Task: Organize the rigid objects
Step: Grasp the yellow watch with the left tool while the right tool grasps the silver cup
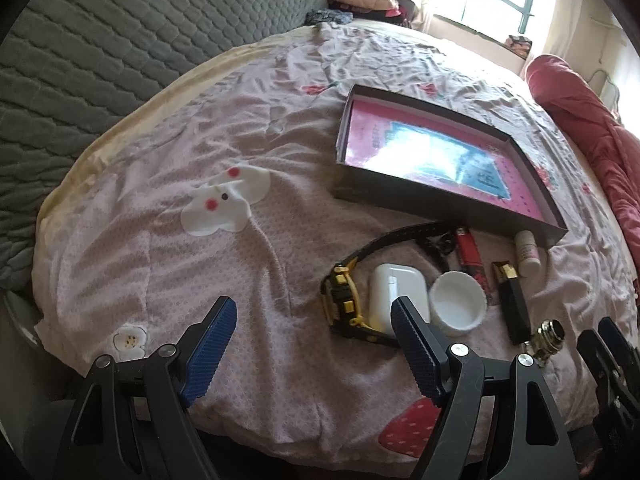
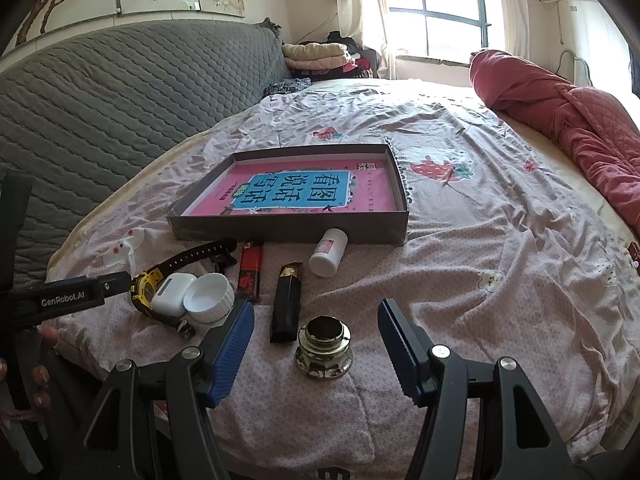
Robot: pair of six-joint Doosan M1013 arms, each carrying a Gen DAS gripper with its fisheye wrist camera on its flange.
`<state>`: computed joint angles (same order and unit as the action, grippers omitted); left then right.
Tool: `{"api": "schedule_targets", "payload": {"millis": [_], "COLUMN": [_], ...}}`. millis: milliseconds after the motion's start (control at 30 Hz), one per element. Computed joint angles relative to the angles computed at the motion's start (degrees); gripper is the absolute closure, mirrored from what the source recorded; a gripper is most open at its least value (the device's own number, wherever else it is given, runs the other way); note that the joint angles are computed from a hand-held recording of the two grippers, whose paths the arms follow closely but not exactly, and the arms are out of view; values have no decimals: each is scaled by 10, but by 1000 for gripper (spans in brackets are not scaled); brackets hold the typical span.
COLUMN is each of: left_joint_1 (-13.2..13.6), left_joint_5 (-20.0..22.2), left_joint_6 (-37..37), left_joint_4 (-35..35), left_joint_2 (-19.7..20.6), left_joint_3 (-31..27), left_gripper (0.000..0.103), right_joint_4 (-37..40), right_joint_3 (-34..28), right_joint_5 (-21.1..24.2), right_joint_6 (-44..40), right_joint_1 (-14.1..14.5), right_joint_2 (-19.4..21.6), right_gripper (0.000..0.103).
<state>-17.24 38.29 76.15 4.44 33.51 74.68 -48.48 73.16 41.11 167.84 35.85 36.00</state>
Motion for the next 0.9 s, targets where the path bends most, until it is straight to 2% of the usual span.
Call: {"api": "schedule_targets", "payload": {"millis": [133,667,900], "left_joint_1": [-2,-3,-2], "left_joint_5": [21,55,68], "left_joint_6": [-18,-34,-20], "left_joint_4": [18,28,18], "left_joint_2": [10,37,49], "left_joint_3": [-12,-43,-57], "left_gripper": [23,22,32], "right_joint_4": [19,89,109], "right_joint_3": [-5,-31,-37], "right_joint_5": [1,33,37], "right_joint_6": [-13,-87,-108], "right_joint_1": [-3,-12,-17], "right_joint_2": [4,29,34], "right_gripper": [39,39,39]}}
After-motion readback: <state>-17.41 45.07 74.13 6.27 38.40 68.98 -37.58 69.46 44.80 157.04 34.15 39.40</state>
